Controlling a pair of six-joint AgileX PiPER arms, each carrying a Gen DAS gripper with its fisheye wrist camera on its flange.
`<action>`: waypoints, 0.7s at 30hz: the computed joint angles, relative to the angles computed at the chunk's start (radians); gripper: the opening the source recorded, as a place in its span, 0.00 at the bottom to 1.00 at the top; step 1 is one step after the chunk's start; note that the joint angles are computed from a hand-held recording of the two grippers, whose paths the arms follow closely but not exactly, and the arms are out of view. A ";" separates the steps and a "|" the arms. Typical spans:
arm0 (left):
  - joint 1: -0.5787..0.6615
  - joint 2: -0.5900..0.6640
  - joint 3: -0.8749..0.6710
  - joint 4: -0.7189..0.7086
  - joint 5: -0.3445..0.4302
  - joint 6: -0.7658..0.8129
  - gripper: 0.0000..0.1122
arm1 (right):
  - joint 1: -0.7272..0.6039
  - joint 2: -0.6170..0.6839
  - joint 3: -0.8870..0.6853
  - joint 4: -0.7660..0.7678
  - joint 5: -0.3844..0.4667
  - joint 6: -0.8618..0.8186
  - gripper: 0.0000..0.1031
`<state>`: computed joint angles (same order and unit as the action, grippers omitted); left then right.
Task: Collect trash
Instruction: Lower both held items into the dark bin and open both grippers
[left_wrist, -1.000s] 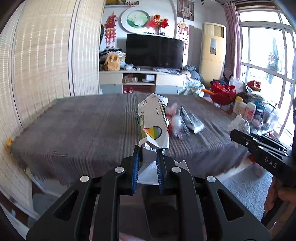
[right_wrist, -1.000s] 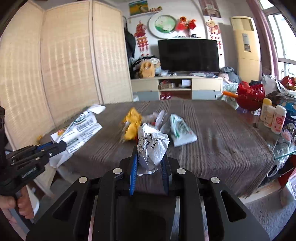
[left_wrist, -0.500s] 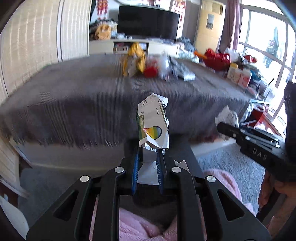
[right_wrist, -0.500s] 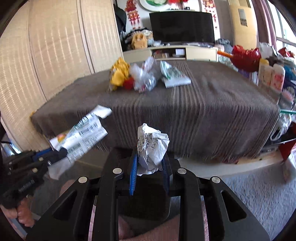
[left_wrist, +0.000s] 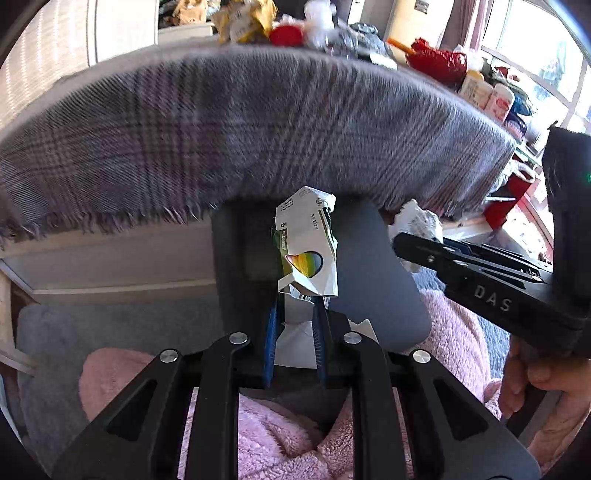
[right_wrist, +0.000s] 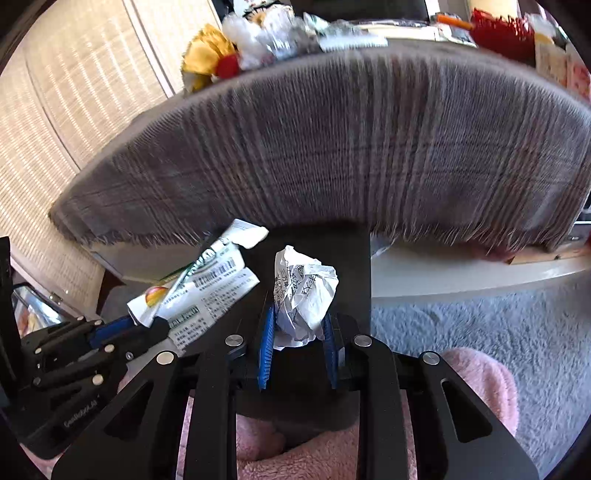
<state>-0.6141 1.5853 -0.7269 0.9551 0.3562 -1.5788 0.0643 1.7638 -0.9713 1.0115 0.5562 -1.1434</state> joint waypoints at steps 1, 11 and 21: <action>0.003 0.011 -0.001 0.003 -0.010 -0.003 0.14 | 0.003 0.004 0.000 0.002 -0.001 -0.001 0.24; 0.034 0.076 -0.036 -0.075 -0.057 0.084 0.15 | 0.017 0.041 -0.027 0.009 0.000 0.009 0.30; 0.005 0.034 -0.020 -0.003 0.013 0.007 0.61 | 0.001 0.014 -0.010 0.034 -0.051 0.024 0.87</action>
<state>-0.6091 1.6190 -0.7472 0.9517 0.3693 -1.5717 0.0654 1.7781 -0.9816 1.0450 0.5054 -1.1195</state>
